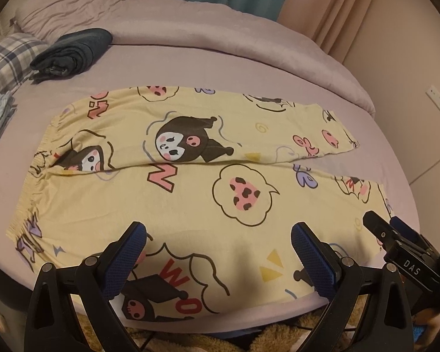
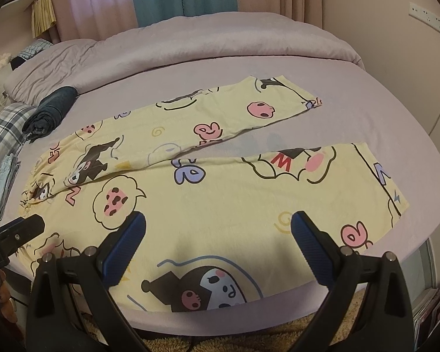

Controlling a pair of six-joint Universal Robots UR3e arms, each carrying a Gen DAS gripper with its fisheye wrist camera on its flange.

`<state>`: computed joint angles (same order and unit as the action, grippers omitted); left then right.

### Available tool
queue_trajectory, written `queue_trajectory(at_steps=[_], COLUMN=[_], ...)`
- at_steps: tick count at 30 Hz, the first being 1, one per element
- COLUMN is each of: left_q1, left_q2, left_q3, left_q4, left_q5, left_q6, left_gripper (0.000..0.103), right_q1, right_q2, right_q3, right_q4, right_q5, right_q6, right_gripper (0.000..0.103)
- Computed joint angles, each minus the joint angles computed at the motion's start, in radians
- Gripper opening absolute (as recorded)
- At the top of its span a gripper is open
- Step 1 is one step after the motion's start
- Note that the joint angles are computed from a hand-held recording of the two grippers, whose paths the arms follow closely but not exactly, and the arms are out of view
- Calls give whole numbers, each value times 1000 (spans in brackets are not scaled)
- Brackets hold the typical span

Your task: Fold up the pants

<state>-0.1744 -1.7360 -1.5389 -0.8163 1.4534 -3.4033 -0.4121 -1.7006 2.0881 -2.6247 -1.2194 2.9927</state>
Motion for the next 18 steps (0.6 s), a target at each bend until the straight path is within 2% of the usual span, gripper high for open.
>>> queue_trajectory(at_steps=[18], left_q1=[4], left_q2=[-22], left_q3=[19], left_q4=[-12], left_q5=[10], left_q6=[0], left_gripper=[99], right_q1=[-29], right_q2=[-1], right_q3=[6], right_q4=[22], right_q5=[4], right_q6=[-4], right_gripper=[99])
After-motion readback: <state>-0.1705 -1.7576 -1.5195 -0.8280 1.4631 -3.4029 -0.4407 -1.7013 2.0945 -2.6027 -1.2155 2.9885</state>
